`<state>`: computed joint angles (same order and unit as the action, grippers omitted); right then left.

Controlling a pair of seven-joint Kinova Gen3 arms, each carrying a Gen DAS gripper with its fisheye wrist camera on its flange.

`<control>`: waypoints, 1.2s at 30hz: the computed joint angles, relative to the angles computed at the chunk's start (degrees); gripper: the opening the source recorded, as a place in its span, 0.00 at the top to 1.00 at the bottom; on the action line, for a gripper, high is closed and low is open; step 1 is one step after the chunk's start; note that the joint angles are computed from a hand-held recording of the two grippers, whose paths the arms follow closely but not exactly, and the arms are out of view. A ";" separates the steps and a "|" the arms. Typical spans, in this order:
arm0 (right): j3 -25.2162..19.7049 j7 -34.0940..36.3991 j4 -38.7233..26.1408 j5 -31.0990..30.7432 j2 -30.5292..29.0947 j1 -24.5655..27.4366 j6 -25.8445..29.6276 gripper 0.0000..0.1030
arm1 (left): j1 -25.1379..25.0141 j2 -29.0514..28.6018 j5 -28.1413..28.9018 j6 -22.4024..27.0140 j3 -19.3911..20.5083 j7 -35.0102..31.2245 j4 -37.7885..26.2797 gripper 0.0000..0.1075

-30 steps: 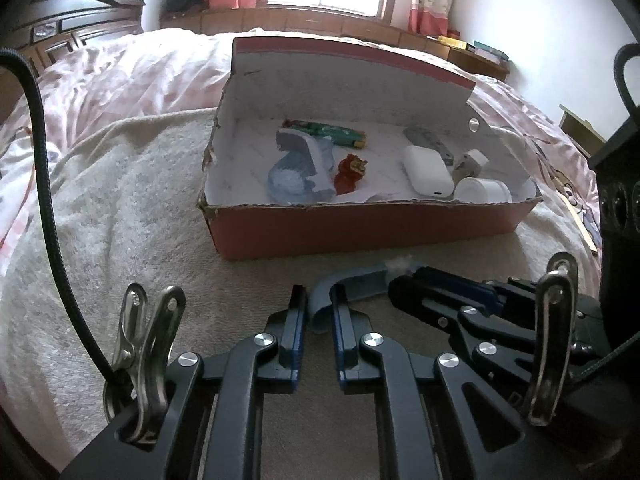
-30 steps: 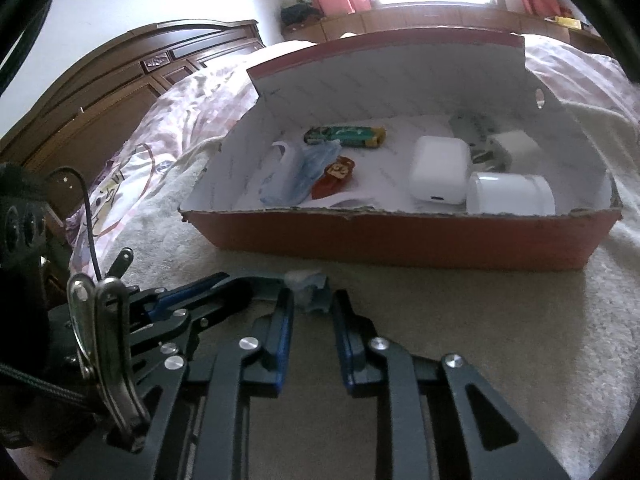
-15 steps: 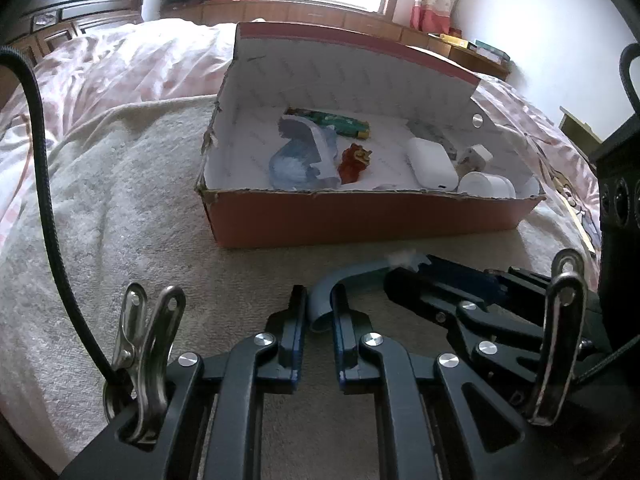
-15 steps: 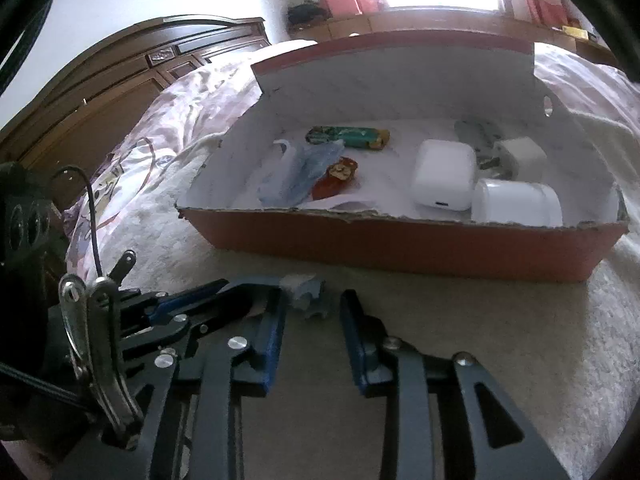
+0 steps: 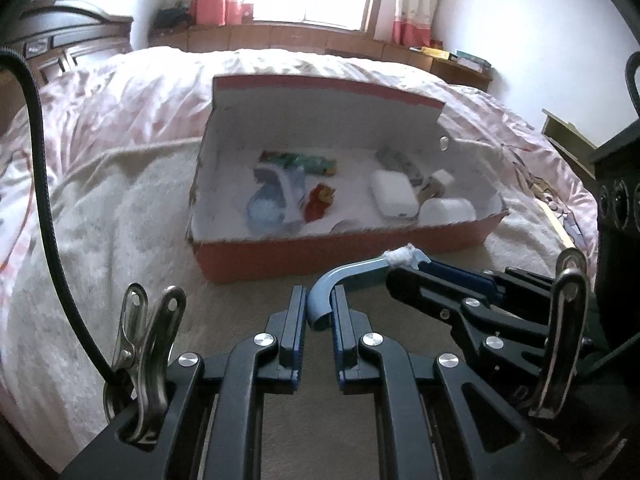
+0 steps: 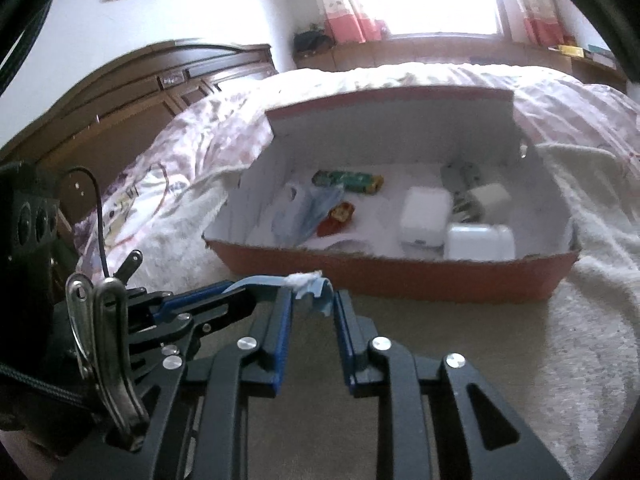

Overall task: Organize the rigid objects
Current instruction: 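Carry the blue-and-white piece over the box with the left tool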

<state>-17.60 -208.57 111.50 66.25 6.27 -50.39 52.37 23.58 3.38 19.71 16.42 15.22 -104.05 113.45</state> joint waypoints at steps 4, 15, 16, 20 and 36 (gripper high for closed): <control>-0.02 0.57 -0.26 0.58 -1.02 0.28 1.88 0.78 | 0.91 0.68 -2.22 -0.31 0.08 0.91 -1.98 0.88; 0.72 3.04 -0.27 1.01 -2.78 4.91 2.95 0.78 | 6.31 6.62 -14.51 -2.70 -1.69 9.92 -9.66 0.88; 0.93 3.03 -0.11 1.09 -2.92 5.51 2.39 0.78 | 7.57 7.55 -16.17 -2.82 -2.83 11.57 -10.64 0.88; 1.12 3.57 -0.40 0.85 -2.27 6.68 2.35 0.78 | 9.40 9.98 -19.56 -1.65 -4.81 16.04 -13.28 0.88; 1.38 0.81 0.66 -0.08 -2.15 7.23 1.65 0.67 | 10.25 12.42 -25.18 6.66 -6.29 26.54 -17.29 0.72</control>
<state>-16.22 -207.76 112.16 66.17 4.12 -43.16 54.02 33.84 15.80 -5.47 23.08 8.93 -77.52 96.15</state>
